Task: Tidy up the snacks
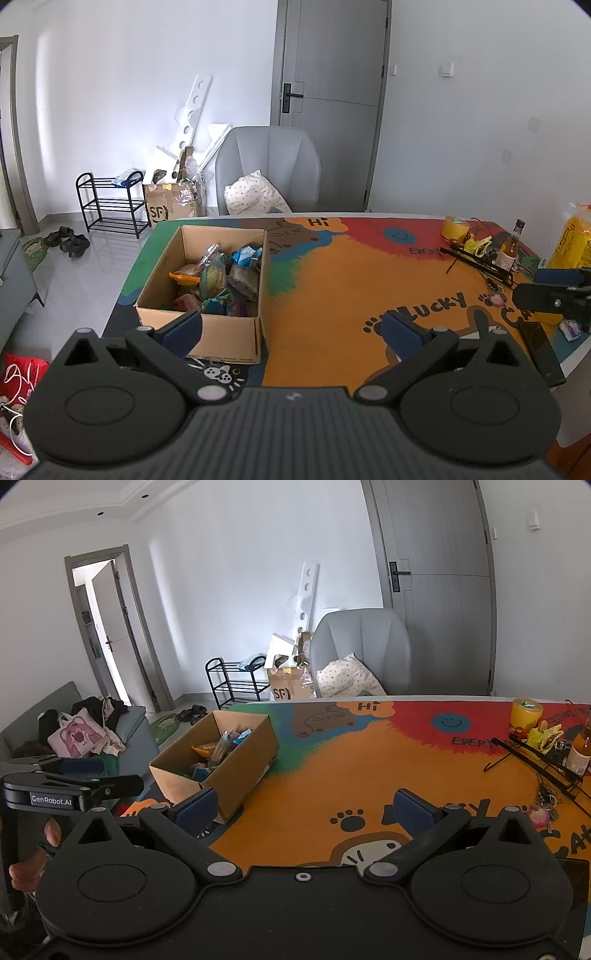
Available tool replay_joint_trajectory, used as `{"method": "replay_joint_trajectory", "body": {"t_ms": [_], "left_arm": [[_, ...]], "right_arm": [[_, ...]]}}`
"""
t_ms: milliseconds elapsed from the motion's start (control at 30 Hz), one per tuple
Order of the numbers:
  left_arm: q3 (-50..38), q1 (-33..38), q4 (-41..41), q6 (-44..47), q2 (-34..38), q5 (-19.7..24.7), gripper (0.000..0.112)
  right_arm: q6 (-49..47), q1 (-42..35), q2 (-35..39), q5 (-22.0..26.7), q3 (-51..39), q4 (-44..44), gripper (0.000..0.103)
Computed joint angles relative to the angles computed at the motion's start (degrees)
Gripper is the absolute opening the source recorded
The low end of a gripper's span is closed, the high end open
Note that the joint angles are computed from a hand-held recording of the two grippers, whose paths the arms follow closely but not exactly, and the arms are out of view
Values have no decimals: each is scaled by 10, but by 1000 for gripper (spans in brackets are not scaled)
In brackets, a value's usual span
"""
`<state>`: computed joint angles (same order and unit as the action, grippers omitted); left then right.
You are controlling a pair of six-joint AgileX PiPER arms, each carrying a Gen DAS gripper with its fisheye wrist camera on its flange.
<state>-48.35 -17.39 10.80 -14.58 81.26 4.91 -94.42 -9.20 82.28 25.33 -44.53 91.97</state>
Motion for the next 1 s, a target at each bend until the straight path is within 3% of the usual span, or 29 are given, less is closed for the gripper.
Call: {"method": "replay_joint_trajectory", "body": {"t_ms": [200, 1000], "left_arm": [[-5, 3, -75, 78, -3, 10, 103], [2, 2, -102, 111, -7, 1, 103]], "right_arm": [[2, -1, 0, 1, 0, 1, 103], [16, 4, 3, -8, -2, -15, 103]]}}
